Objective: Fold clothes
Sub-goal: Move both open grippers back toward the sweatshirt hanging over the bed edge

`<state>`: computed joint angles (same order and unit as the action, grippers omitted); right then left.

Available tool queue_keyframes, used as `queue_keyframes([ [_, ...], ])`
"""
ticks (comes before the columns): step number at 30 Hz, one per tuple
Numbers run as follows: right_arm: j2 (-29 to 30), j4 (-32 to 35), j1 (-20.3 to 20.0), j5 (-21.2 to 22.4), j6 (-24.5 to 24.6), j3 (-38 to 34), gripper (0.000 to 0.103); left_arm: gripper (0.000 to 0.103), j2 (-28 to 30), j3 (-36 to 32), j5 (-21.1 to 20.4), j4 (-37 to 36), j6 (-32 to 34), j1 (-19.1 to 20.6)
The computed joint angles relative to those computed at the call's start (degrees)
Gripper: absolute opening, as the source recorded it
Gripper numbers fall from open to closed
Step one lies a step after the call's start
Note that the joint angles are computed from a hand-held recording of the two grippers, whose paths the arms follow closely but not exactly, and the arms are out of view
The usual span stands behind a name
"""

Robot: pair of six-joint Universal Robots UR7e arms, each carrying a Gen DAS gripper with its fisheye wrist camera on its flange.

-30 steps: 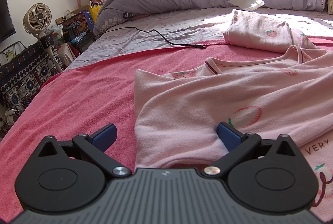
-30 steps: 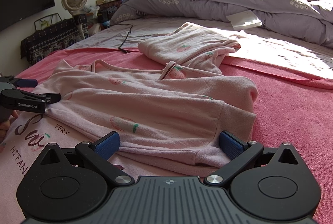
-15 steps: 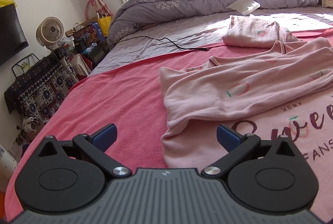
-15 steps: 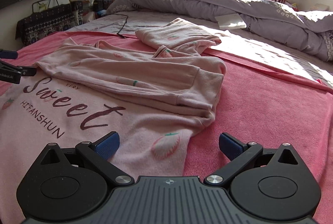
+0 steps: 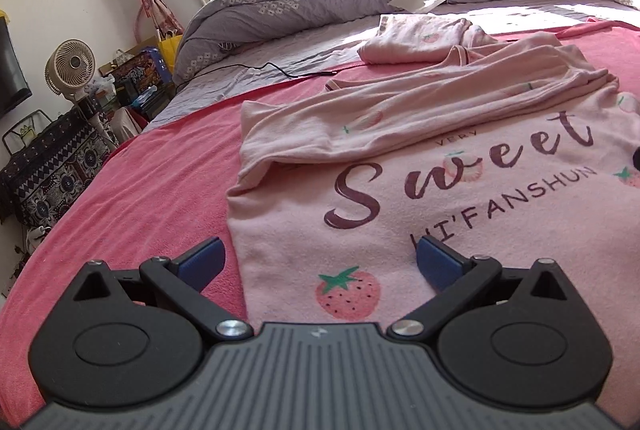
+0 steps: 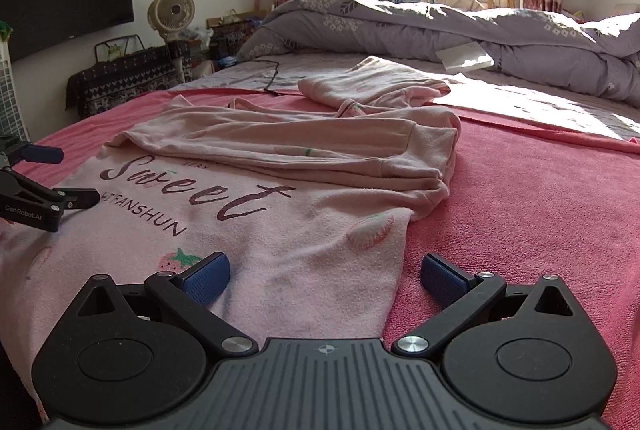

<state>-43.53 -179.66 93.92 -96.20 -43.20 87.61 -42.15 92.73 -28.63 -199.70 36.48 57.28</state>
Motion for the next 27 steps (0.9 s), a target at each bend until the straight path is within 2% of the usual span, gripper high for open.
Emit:
queue_keyframes([
  [4, -0.10, 0.40, -0.33, 0.55, 0.53, 0.22, 0.103, 0.103, -2.31, 1.38, -2.22, 5.35, -8.50, 0.90],
  [6, -0.04, 0.21, -0.36, 0.55, 0.38, 0.29, 0.103, 0.103, -2.76, 1.64, -2.68, 6.37, -9.71, 1.05],
  [27, -0.76, -0.87, -0.89, 2.15, 0.83, 1.45, 0.103, 0.103, -2.40, 2.72, -1.09, 2.54, -7.02, 0.39],
])
